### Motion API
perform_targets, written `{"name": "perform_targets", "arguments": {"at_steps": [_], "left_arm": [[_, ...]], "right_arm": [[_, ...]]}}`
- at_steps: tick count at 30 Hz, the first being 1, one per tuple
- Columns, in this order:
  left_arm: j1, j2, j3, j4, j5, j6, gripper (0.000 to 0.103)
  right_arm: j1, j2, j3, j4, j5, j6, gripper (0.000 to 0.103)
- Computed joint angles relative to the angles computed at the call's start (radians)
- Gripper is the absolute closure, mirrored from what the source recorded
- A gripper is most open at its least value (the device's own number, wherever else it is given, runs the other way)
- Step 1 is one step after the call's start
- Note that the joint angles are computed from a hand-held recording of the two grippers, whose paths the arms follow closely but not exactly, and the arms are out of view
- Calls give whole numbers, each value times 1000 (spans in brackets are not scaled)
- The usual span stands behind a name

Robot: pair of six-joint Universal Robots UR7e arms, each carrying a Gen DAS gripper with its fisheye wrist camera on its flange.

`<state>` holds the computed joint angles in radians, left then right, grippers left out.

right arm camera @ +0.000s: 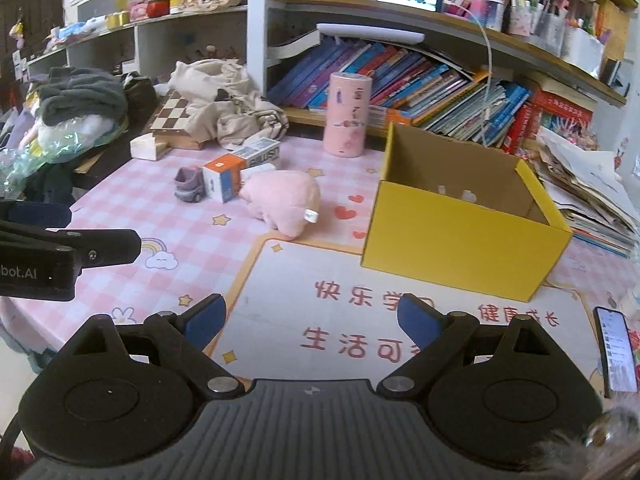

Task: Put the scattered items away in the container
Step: 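Move both open tools back toward the toy car and plush pig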

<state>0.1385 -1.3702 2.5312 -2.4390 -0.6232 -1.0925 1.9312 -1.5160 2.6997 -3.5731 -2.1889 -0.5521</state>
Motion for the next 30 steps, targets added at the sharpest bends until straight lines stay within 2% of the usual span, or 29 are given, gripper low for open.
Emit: {"name": "perform_targets", "arguments": {"at_steps": [9,15,30], "left_arm": [[10,-53,2,134,-22,-86,3],[-3,-74,3,210,-5,-102,3],[6,-109,-1,277,-21,-143,3]], "right_arm": [[18,39,-19,63,-11,25,10],[28,56,-31,82,-17,47,10],[51,88,-53,122,-6,34,10]]}}
